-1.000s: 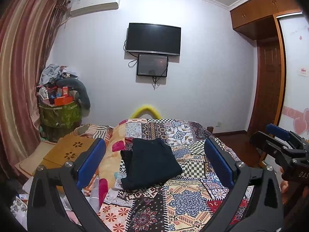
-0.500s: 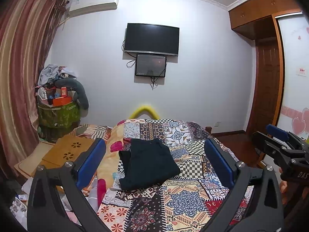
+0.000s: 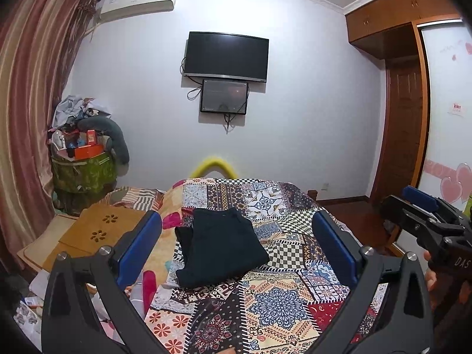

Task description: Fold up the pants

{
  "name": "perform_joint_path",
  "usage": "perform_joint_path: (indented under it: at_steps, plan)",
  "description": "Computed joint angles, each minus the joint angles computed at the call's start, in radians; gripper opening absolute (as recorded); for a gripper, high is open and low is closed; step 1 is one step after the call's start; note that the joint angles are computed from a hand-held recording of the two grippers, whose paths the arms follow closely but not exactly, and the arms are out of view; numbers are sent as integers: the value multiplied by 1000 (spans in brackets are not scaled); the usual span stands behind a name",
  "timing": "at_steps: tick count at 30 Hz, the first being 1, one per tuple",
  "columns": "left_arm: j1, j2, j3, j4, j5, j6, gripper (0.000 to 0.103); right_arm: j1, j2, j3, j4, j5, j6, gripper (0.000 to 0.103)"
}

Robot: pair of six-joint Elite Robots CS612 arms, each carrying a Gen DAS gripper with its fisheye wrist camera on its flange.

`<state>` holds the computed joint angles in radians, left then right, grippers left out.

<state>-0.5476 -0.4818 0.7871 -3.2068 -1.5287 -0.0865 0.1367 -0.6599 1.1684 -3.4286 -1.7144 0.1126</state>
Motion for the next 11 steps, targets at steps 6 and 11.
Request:
perform_joint_path:
  at_steps: [6, 11]
  plan:
    - [-1, 1, 1, -4, -6, 13, 103, 1, -2, 0, 6, 0, -1, 103]
    - [-2, 1, 1, -4, -3, 14, 103, 1, -1, -4, 11, 2, -1, 103]
